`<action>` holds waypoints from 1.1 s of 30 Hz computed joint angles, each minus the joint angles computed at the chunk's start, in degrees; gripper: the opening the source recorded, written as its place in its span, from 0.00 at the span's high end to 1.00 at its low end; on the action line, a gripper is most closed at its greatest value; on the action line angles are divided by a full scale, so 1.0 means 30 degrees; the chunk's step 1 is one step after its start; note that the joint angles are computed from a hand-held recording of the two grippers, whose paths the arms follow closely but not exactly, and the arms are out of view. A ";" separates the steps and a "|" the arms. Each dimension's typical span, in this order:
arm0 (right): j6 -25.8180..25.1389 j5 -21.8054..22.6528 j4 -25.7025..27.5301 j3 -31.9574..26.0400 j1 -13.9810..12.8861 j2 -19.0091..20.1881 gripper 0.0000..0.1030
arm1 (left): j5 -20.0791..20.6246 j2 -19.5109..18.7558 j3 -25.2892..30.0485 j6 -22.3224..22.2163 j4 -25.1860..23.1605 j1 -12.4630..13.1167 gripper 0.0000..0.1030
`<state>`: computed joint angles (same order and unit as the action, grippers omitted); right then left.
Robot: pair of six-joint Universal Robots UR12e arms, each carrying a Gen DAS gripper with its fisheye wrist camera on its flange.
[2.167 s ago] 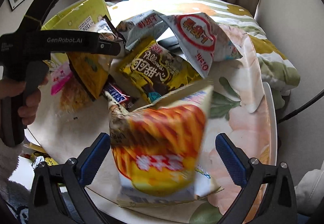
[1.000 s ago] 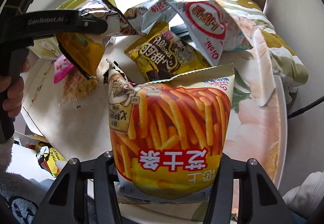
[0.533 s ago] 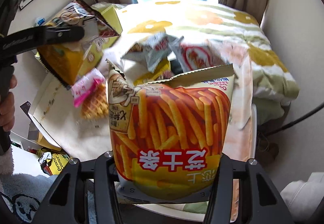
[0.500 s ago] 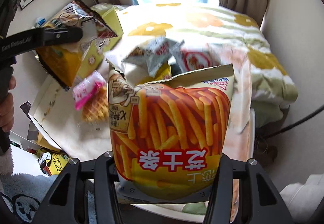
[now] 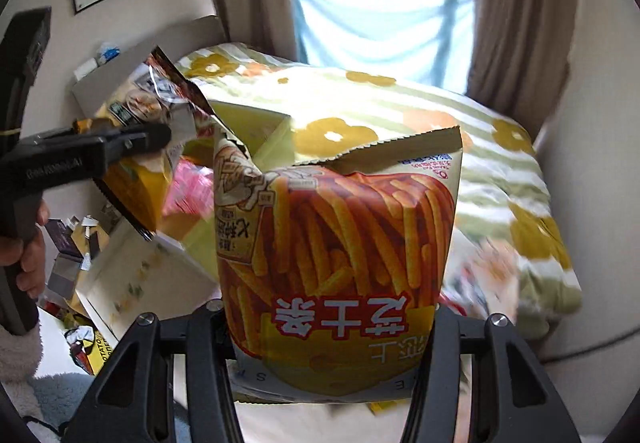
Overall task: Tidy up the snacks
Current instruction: 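Carry both bags over the yellow box and open both tools to drop them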
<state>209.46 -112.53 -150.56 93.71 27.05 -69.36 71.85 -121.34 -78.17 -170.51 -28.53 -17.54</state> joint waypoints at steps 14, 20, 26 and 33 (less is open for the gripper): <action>0.0974 0.1207 0.2394 -0.6850 0.0128 0.4705 0.54 | -0.0771 -0.3344 0.4969 0.2057 -0.4956 0.1985 0.42; 0.1712 0.1725 0.3606 -0.7584 -0.0042 0.5156 0.54 | -0.1043 -0.4780 0.7061 0.2305 -0.6504 0.2033 0.41; 0.1635 0.2185 0.4025 -0.7922 -0.0309 0.5402 0.54 | -0.0647 -0.5374 0.7961 0.1827 -0.6684 0.1984 0.00; 0.1766 0.3068 0.4585 -0.8455 -0.0601 0.5834 0.54 | -0.0391 -0.4963 0.7148 0.1803 -0.6801 0.2254 0.00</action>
